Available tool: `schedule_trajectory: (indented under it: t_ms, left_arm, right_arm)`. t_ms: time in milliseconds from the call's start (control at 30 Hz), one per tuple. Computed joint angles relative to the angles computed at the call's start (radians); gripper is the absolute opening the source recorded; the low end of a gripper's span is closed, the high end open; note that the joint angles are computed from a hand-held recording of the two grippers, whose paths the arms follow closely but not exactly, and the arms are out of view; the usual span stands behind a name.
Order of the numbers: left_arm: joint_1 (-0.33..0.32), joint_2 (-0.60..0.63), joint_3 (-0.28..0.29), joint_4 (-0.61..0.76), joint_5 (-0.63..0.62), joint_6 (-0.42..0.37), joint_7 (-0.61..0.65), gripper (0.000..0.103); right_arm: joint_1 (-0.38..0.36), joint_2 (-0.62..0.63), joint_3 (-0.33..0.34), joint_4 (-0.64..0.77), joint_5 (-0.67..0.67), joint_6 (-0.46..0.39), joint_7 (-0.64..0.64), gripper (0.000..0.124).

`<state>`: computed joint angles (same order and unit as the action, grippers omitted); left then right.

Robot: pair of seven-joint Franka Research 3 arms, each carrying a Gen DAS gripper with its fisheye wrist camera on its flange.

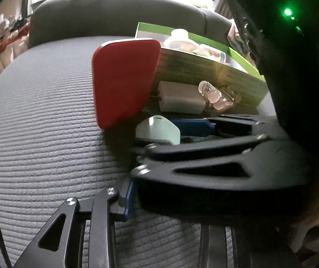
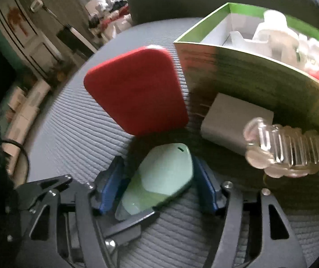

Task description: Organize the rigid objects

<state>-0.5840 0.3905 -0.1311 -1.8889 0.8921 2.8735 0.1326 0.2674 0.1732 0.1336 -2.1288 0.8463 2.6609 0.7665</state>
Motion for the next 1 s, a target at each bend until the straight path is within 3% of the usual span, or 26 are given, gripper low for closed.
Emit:
schedule_trajectory:
  t_ms: [67,500,533,567,700,833,1000]
  left_arm:
    - [0.002,-0.001,0.0,-0.006,-0.002,0.012,-0.002,0.034]
    - [-0.038,-0.045,0.003,-0.015,0.132,-0.044,-0.113,0.034]
    - [-0.032,-0.052,-0.003,-0.021,0.136,-0.042,-0.121,0.034]
    - [-0.025,-0.055,-0.004,-0.025,0.149,-0.026,-0.136,0.034]
    - [-0.024,-0.069,-0.01,-0.019,0.227,-0.021,-0.188,0.034]
    - [0.001,-0.04,-0.046,-0.003,0.151,-0.024,-0.114,0.033]
    - [-0.007,-0.042,-0.041,-0.01,0.115,-0.017,-0.086,0.033]
  right_arm:
    - [0.017,0.001,-0.007,-0.007,-0.056,0.039,0.036,0.051]
    - [-0.021,-0.062,-0.009,-0.054,0.127,0.011,-0.107,0.047]
    - [-0.019,-0.069,-0.011,-0.057,0.139,0.011,-0.111,0.032]
    - [-0.015,-0.083,-0.013,-0.068,0.151,0.037,-0.121,0.027]
    - [-0.03,-0.116,-0.043,-0.057,0.204,-0.036,-0.135,0.024]
    - [-0.032,-0.104,-0.061,-0.044,0.126,-0.069,-0.065,0.025]
    - [-0.057,-0.083,-0.069,-0.037,0.163,-0.134,-0.051,0.025]
